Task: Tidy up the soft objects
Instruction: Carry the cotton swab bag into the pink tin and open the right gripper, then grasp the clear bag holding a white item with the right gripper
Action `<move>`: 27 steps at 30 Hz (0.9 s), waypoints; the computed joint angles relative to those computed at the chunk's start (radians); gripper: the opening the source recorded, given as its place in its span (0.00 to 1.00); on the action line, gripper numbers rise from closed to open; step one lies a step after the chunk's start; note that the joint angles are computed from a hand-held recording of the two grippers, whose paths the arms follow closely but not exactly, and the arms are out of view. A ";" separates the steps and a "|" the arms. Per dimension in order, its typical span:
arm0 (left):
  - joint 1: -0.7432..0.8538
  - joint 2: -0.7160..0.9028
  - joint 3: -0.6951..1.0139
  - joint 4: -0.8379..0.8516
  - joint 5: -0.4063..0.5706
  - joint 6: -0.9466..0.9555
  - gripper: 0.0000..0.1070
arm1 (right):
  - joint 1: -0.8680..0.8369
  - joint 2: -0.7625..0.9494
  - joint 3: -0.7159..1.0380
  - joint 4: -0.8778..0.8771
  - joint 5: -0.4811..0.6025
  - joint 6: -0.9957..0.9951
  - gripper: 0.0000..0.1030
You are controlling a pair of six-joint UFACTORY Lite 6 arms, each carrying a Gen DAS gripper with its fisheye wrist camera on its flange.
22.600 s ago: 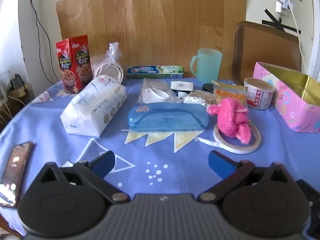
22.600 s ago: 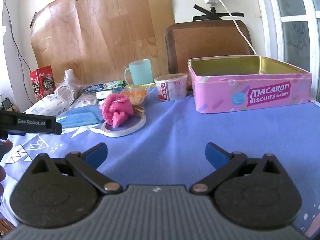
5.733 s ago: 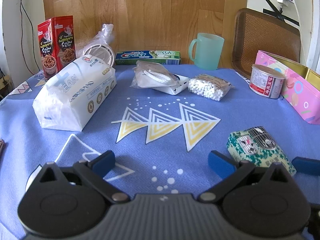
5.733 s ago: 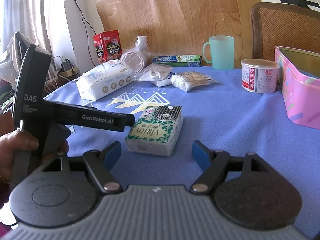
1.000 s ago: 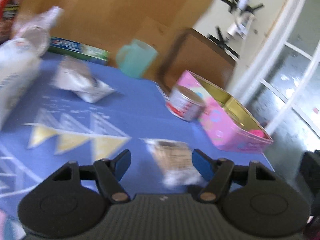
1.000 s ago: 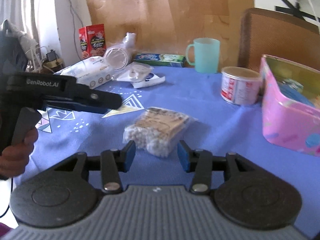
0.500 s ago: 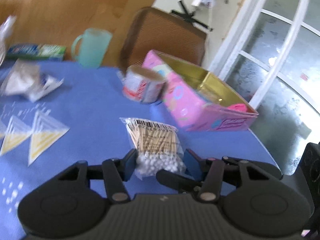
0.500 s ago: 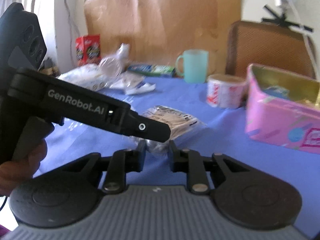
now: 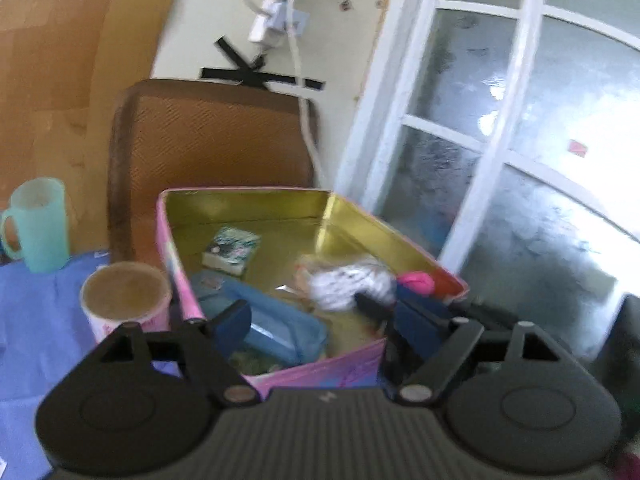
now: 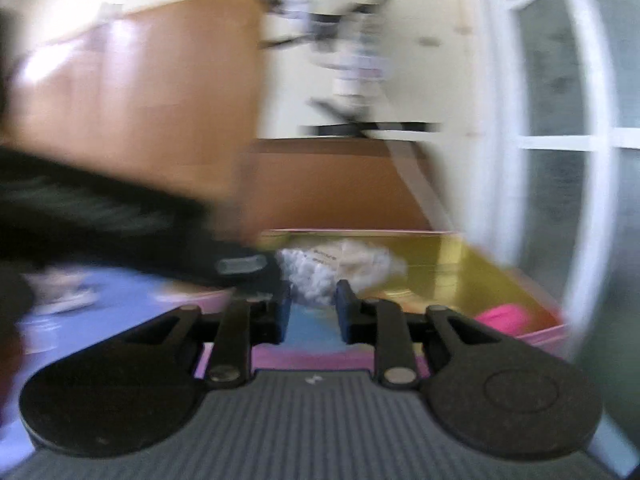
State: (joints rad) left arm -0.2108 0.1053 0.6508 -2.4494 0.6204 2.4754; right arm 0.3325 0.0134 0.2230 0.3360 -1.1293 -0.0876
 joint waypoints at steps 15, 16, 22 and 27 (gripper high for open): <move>0.992 -0.106 -0.366 0.449 0.245 0.087 0.77 | 0.059 -0.116 -0.031 -0.123 0.084 0.171 0.39; 1.062 -0.077 -0.355 0.470 0.258 0.111 0.77 | 0.100 -0.108 -0.011 -0.120 0.107 0.175 0.39; 1.303 0.106 -0.232 0.492 0.320 0.231 0.77 | 0.296 0.071 0.229 -0.213 0.295 0.318 0.39; 1.448 0.305 -0.070 0.655 0.428 0.042 0.75 | 0.422 0.364 0.641 -0.262 0.519 0.352 0.39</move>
